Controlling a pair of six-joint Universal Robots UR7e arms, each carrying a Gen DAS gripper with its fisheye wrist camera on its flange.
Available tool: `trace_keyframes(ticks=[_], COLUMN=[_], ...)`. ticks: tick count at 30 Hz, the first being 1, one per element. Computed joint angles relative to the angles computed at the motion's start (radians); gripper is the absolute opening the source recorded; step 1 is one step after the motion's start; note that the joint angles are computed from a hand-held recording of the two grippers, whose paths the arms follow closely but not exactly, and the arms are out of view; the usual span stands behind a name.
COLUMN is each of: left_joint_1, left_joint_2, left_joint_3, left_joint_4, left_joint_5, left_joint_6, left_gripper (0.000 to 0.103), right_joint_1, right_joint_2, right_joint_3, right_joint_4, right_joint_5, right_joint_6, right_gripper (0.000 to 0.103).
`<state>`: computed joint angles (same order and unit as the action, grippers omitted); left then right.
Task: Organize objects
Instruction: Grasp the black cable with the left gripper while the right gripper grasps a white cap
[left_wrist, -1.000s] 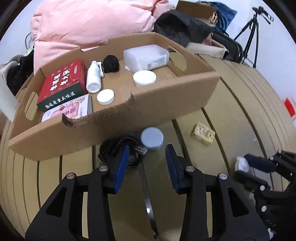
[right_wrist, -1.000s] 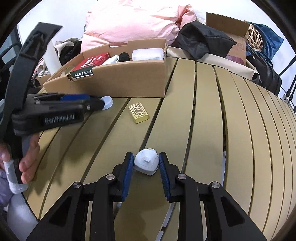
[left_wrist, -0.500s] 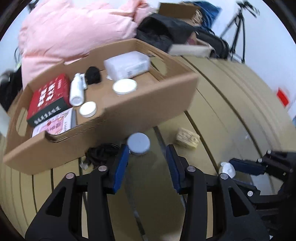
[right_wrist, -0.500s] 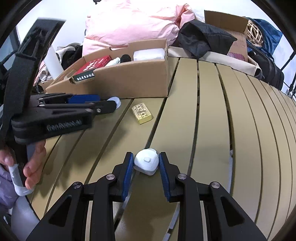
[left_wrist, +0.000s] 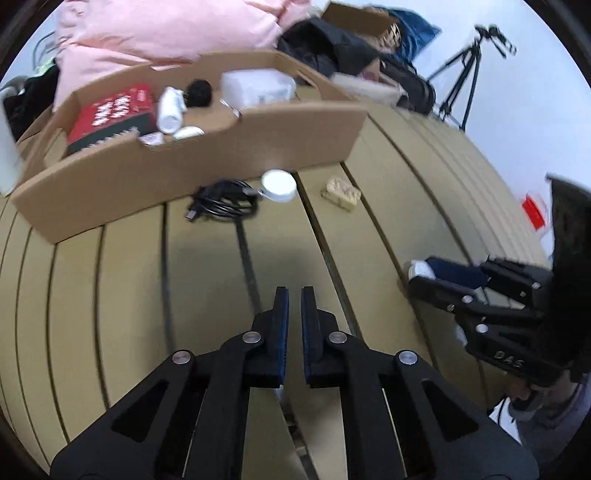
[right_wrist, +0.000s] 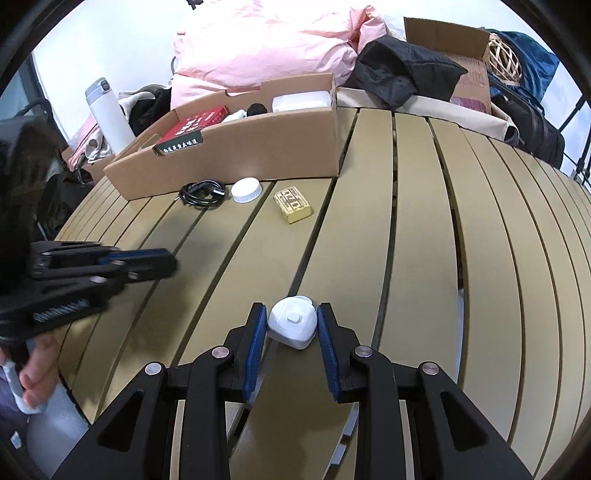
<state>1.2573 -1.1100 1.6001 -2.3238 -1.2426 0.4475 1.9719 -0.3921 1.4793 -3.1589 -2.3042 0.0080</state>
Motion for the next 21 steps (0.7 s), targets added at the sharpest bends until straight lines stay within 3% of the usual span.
trace_keyframes(ticks=[3, 5, 7, 9, 10, 14, 19, 20, 21], left_joint_1=[0.005, -0.001, 0.007, 0.020, 0.023, 0.035, 0.037, 0.034, 0.029], left_joint_2=[0.016, 0.026, 0.028, 0.017, 0.005, 0.024, 0.121, 0.138, 0.155], left_joint_3=[-0.026, -0.027, -0.035, -0.032, -0.013, -0.024, -0.135, -0.148, -0.154], left_joint_4=[-0.014, -0.053, -0.047, -0.042, -0.070, -0.116, -0.127, -0.140, -0.162], left_joint_5=[-0.034, -0.009, -0.022, -0.042, -0.038, -0.008, -0.001, 0.008, 0.035], left_joint_6=[-0.005, 0.005, 0.016, 0.038, 0.053, 0.047, -0.115, -0.134, -0.138], left_gripper=[0.016, 0.023, 0.039, 0.065, 0.069, 0.071, 0.071, 0.071, 0.063], right_joint_1=[-0.001, -0.001, 0.001, 0.002, 0.001, -0.008, -0.017, -0.016, -0.015], right_joint_2=[0.002, 0.004, 0.004, 0.003, 0.003, 0.011, 0.024, 0.028, 0.030], right_joint_3=[-0.007, -0.016, -0.020, -0.019, -0.018, -0.021, -0.055, -0.062, -0.069], right_joint_4=[-0.001, -0.005, -0.015, -0.017, -0.017, -0.016, -0.016, -0.017, -0.020], right_joint_5=[0.000, 0.000, 0.003, 0.007, 0.011, 0.032, 0.060, 0.056, 0.056], right_joint_6=[-0.002, -0.002, -0.009, -0.016, -0.018, -0.013, -0.011, -0.016, -0.021], right_gripper=[0.031, 0.031, 0.031, 0.031, 0.031, 0.031, 0.031, 0.031, 0.031])
